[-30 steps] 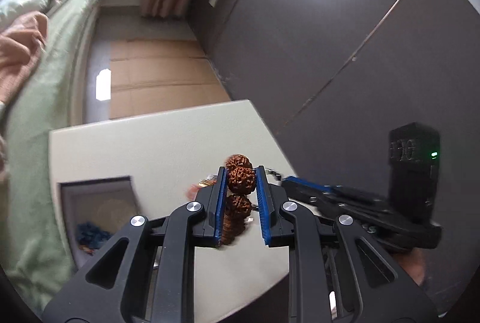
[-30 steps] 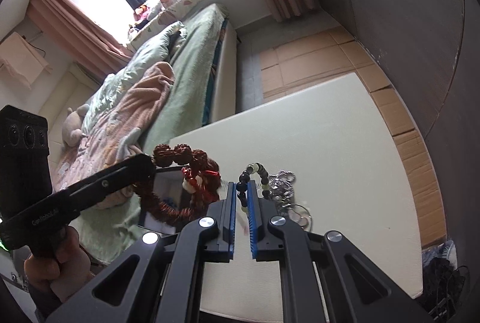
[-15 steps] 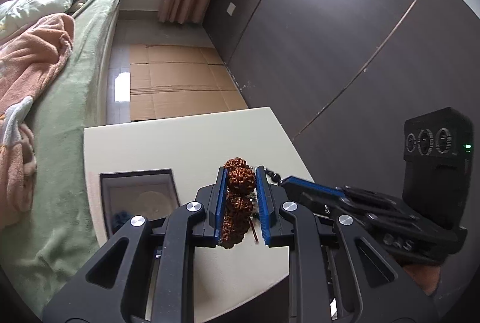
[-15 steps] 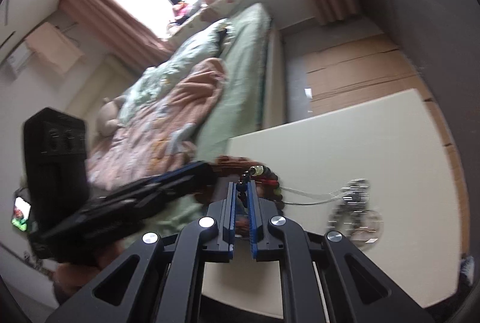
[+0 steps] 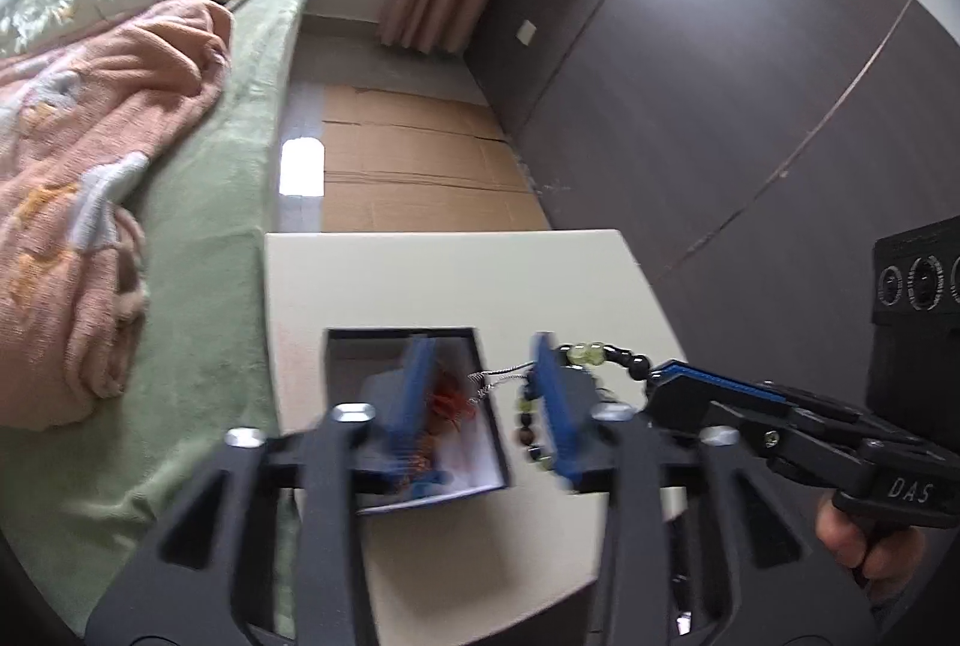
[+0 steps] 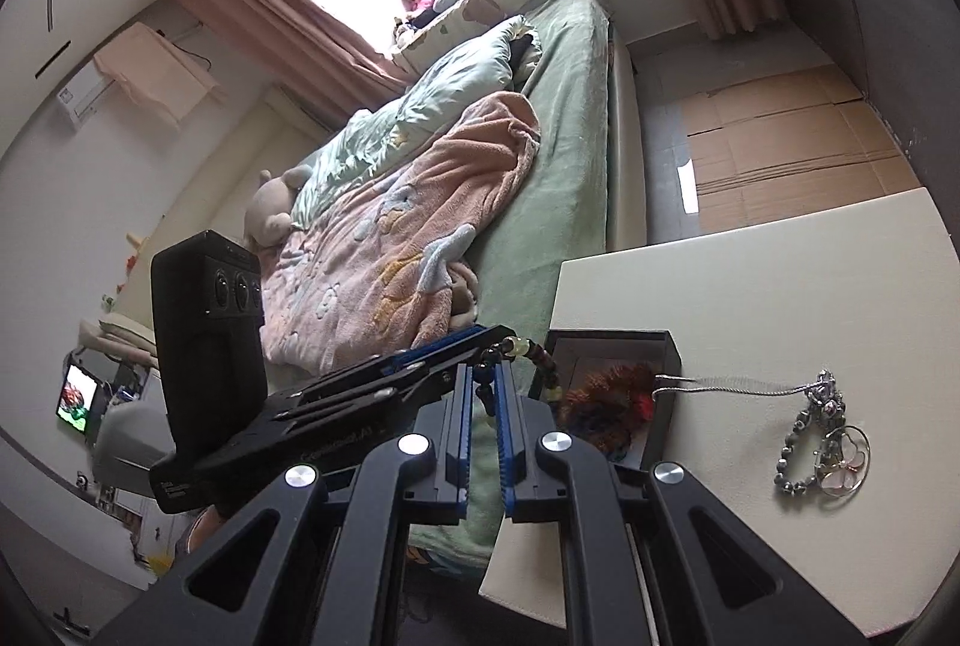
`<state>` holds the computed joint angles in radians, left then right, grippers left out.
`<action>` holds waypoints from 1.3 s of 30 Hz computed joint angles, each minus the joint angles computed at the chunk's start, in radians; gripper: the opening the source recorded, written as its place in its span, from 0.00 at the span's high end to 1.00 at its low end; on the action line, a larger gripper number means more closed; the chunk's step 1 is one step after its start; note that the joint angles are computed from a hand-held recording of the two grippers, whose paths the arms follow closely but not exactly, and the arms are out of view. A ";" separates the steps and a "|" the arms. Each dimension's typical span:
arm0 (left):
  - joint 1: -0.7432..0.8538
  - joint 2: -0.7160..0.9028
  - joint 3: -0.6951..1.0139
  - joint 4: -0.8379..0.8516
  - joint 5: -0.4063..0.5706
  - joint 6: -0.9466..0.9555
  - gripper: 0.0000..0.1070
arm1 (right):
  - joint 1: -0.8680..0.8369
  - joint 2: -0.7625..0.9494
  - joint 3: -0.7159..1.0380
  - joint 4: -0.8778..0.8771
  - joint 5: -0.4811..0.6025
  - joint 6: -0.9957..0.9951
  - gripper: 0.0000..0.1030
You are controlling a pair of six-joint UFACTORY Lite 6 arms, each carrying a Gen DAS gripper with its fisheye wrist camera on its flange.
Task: Organize jewelry
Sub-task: 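Open both tools to drop the bracelets into the black box, then grasp the silver chain with the left tool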
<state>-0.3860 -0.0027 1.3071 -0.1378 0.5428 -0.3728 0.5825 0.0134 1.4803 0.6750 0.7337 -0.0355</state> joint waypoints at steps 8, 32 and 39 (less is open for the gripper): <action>0.083 -0.108 -0.139 -0.002 -0.027 0.041 0.42 | 0.060 0.096 0.057 -0.092 -0.038 0.089 0.92; -0.159 0.150 0.105 0.234 -0.007 -0.218 0.24 | -0.414 -0.228 -0.428 -0.038 0.013 -0.146 0.48; -0.240 0.401 0.369 0.207 0.060 -0.186 0.24 | -0.562 -0.271 -0.521 0.019 0.047 -0.273 0.49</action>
<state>-0.6257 0.3983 1.6757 0.0690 0.6025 -0.5593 0.0205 -0.2581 0.9589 0.6945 0.7803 -0.3087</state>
